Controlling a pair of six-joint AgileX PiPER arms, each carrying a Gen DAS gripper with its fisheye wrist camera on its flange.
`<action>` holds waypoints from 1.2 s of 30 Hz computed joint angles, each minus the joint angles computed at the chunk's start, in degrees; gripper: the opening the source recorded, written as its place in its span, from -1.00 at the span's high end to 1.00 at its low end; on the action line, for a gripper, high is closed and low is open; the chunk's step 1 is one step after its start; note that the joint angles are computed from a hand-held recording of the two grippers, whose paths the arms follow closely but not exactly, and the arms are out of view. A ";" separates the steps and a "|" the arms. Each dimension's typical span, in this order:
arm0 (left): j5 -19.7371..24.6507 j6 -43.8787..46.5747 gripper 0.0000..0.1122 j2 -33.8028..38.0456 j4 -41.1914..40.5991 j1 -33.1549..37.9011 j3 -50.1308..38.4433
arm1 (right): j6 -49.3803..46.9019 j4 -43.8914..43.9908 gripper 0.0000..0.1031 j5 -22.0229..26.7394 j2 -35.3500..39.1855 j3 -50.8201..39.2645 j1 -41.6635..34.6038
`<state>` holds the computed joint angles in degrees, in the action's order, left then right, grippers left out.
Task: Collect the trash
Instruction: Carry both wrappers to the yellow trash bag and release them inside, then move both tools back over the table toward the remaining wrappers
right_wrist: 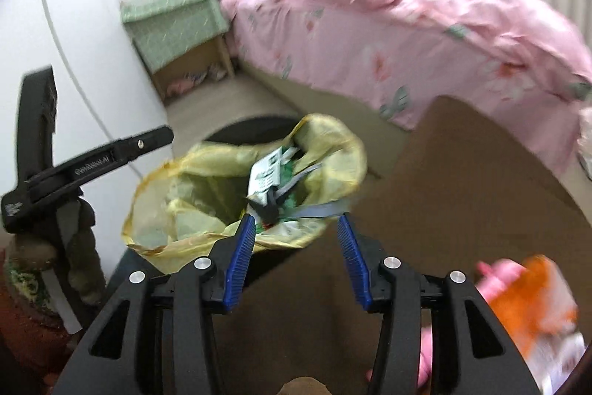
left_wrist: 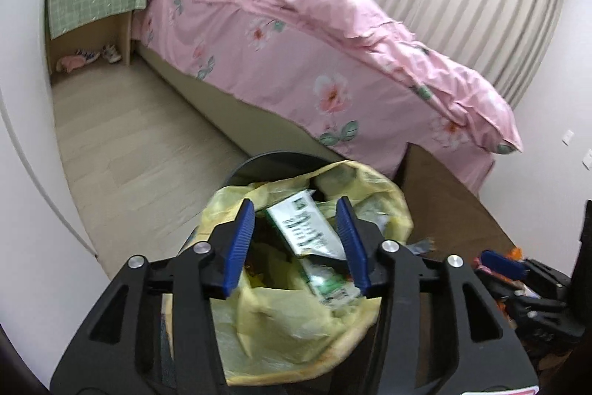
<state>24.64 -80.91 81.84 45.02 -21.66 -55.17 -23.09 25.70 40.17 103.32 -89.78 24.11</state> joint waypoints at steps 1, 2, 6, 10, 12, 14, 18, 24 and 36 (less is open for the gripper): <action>0.37 0.71 0.14 -0.06 -0.18 -0.98 -0.68 | -0.62 0.66 0.14 -1.71 -3.31 3.57 -1.13; 0.74 1.28 0.13 -0.08 -0.27 -2.16 -1.33 | -1.05 1.01 0.14 -3.59 -6.71 7.30 -2.30; 2.01 3.32 0.09 1.03 -0.26 -8.42 -4.87 | -0.81 -0.17 0.14 -9.86 -18.45 19.86 -6.39; 1.92 7.32 0.02 4.19 -1.65 -14.80 -10.08 | -2.19 0.10 0.07 -12.31 -29.81 30.46 -13.42; 1.33 10.90 -0.01 6.30 -3.83 -17.50 -13.10 | -6.18 3.53 0.01 -12.00 -34.23 34.43 -18.64; 1.22 14.60 -0.05 8.37 -6.16 -19.66 -15.88 | -11.90 9.11 0.01 -10.48 -37.66 37.62 -25.02; 2.75 25.37 -0.09 13.67 -13.44 -24.46 -22.70 | -27.26 23.23 -0.16 -3.85 -43.08 43.33 -41.49; 4.34 42.96 -0.10 22.05 -24.39 -30.57 -32.86 | -42.33 31.96 -0.19 10.80 -45.74 48.08 -64.55; 15.11 45.21 -0.10 39.12 -24.47 -34.54 -54.91 | -54.65 34.39 -0.20 10.69 -45.73 56.97 -75.23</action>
<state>39.76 -35.70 120.95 20.55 -56.20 -110.08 -77.75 60.08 50.86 57.59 -32.81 -51.12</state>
